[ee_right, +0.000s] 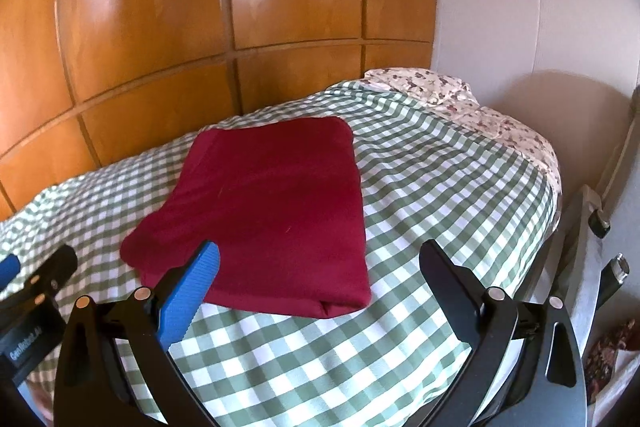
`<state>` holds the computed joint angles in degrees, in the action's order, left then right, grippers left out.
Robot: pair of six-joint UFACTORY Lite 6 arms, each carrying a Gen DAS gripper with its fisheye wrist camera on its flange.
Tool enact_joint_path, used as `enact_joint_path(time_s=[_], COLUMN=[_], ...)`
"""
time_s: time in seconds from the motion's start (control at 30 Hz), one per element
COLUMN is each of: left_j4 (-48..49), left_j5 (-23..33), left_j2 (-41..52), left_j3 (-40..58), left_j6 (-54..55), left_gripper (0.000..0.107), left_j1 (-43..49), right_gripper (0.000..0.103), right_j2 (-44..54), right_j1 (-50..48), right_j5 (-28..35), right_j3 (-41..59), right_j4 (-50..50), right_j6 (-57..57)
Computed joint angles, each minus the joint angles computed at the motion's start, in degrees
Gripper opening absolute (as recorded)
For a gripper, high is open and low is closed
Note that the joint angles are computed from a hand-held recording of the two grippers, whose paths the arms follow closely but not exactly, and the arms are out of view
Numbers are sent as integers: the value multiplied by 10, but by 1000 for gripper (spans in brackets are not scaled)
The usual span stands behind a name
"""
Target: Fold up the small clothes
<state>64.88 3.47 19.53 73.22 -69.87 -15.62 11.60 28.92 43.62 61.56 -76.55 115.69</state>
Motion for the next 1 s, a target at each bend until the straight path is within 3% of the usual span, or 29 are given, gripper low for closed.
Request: enact_joint_path(time_s=[0.37,0.57,0.8,0.93,1.0], left_j4=[27,154,137,53,91], left_j5=[-6,-1,-4,-5,-4], left_j2=[-16,-28,-38,-41,-43], left_j3=[-13,-23,-28,-29,-31], left_j6=[-30,-158,-146,-62,-100], left_gripper=[100,100,100,100,100], left_j1=[5,3,7,9,8], right_gripper=[99,99,99,99,99], right_j2=[9,8,2,1,1], right_j1=[11,19,26,27,28], right_j5=[4,11,19,20,20], right_j3=[11,12,11,10,11], right_j4=[8,8,4,4,8], right_j6=[-14,-13,-12,-11,-14])
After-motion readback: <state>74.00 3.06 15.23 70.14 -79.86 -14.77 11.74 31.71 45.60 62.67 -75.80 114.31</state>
